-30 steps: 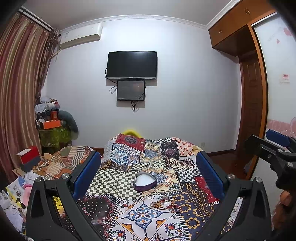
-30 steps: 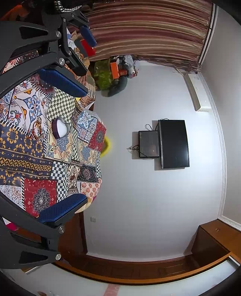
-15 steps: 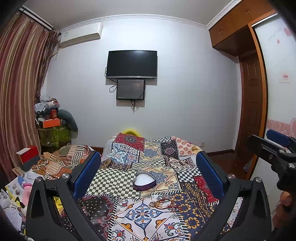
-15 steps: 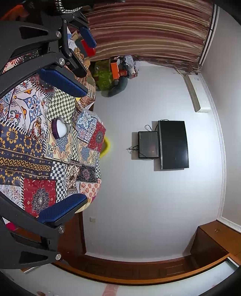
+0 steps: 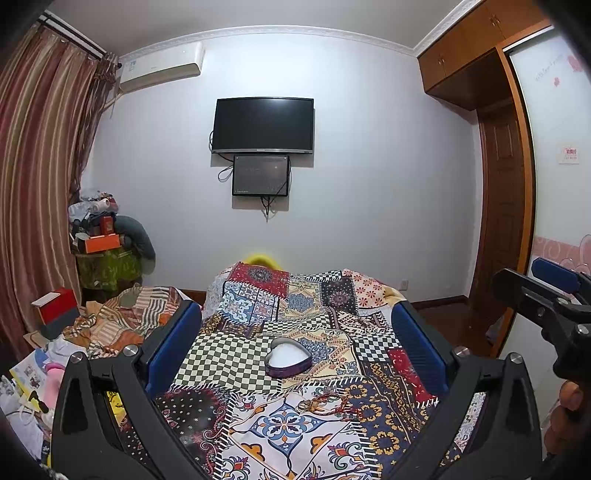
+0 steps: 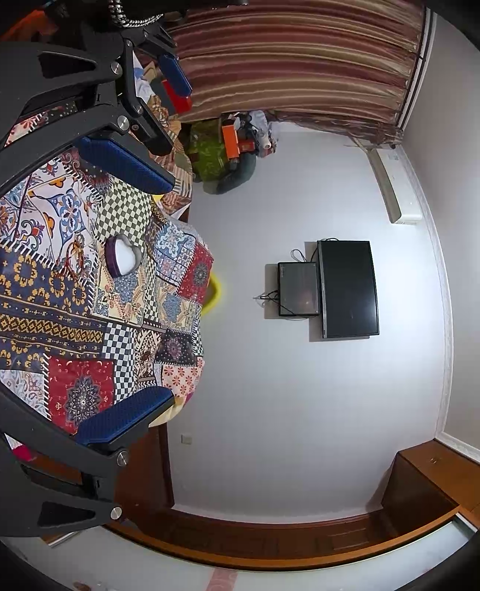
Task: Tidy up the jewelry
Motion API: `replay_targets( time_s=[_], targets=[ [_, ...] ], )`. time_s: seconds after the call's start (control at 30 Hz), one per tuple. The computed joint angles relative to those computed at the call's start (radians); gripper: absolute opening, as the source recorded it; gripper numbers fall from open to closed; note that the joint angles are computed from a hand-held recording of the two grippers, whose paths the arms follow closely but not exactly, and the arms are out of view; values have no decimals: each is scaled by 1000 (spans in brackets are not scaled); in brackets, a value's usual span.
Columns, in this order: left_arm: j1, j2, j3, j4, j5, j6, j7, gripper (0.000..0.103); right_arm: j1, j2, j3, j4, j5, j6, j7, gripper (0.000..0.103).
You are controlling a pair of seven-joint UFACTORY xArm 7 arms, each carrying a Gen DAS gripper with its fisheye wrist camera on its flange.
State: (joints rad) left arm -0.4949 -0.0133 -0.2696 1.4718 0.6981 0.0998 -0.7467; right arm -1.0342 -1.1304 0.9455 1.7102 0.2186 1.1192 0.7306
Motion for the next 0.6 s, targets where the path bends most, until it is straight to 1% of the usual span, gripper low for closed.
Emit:
replay_targets(
  time_s=[0.13, 0.17, 0.3, 0.4, 0.5, 0.6],
  targets=[
    [-3, 9, 2, 5, -8, 5, 8, 103, 8, -2, 0, -22, 5, -11, -2, 103],
    [-5, 10, 4, 6, -28, 6, 27, 103, 8, 0, 2, -22, 4, -10, 0, 103],
    [-14, 28, 12, 17, -55, 15, 51, 103, 16, 7, 10, -42, 3, -19, 3, 103],
    [-22, 41, 19, 23, -109, 22, 99, 103, 19, 14, 22, -54, 1, -22, 8, 103],
    [-37, 75, 31, 57, -141, 49, 134, 103, 19, 24, 36, -68, 1, -25, 12, 103],
    [-53, 117, 44, 96, -196, 77, 190, 103, 21, 40, 52, -90, 2, -30, 15, 103]
  ],
)
